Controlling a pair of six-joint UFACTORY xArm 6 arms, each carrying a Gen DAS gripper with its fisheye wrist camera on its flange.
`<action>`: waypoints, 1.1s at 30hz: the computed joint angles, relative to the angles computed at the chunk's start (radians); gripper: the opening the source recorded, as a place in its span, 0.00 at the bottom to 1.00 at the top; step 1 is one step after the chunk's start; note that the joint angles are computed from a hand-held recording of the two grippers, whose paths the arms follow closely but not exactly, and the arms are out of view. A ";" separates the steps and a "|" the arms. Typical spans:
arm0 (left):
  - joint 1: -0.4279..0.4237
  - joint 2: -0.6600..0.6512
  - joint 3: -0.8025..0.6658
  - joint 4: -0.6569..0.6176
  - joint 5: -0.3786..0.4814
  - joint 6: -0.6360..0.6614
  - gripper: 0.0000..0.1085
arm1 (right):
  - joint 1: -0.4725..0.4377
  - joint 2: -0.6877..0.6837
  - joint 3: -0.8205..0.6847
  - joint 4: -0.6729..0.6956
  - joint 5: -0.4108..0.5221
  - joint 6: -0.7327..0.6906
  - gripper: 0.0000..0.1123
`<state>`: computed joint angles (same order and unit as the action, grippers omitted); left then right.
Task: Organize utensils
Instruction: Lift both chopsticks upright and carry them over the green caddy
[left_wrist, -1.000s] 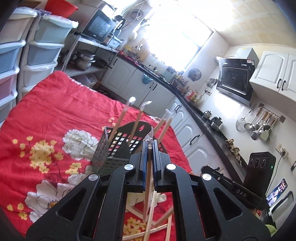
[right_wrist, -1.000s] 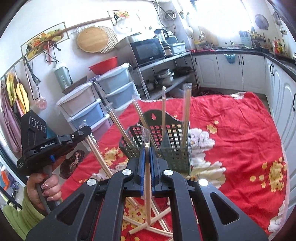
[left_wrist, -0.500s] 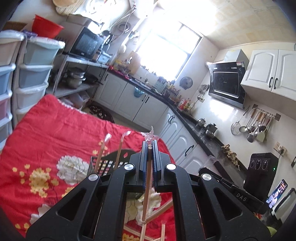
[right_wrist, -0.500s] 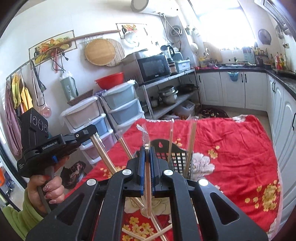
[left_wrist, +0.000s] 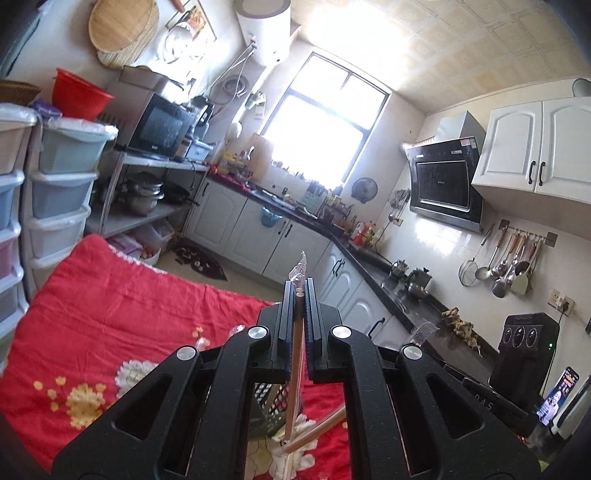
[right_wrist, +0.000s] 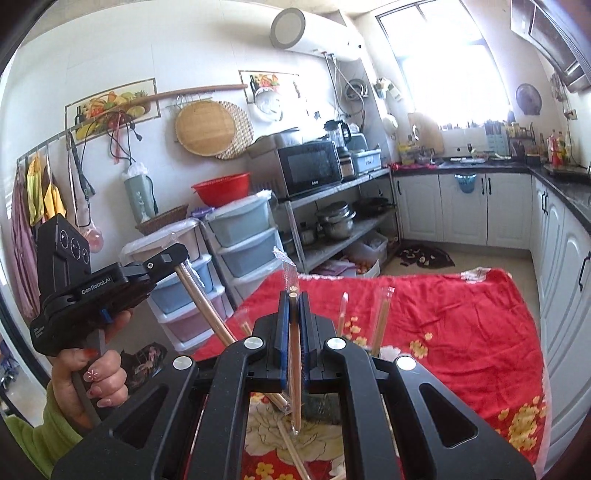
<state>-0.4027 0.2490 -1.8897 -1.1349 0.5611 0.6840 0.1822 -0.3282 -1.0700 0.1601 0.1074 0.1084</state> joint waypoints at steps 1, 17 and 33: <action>-0.002 0.004 -0.010 0.001 -0.004 0.000 0.02 | -0.001 0.000 -0.003 -0.003 -0.003 0.001 0.05; -0.036 0.064 -0.120 0.075 -0.123 -0.020 0.02 | -0.064 0.054 -0.092 -0.270 -0.090 0.213 0.05; -0.047 0.144 -0.164 0.172 -0.154 -0.113 0.02 | -0.129 0.126 -0.137 -0.465 -0.105 0.429 0.05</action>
<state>-0.4493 0.3932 -2.0540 -0.9632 0.4072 0.5706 0.0530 -0.2021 -1.2075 -0.3047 0.0022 0.5375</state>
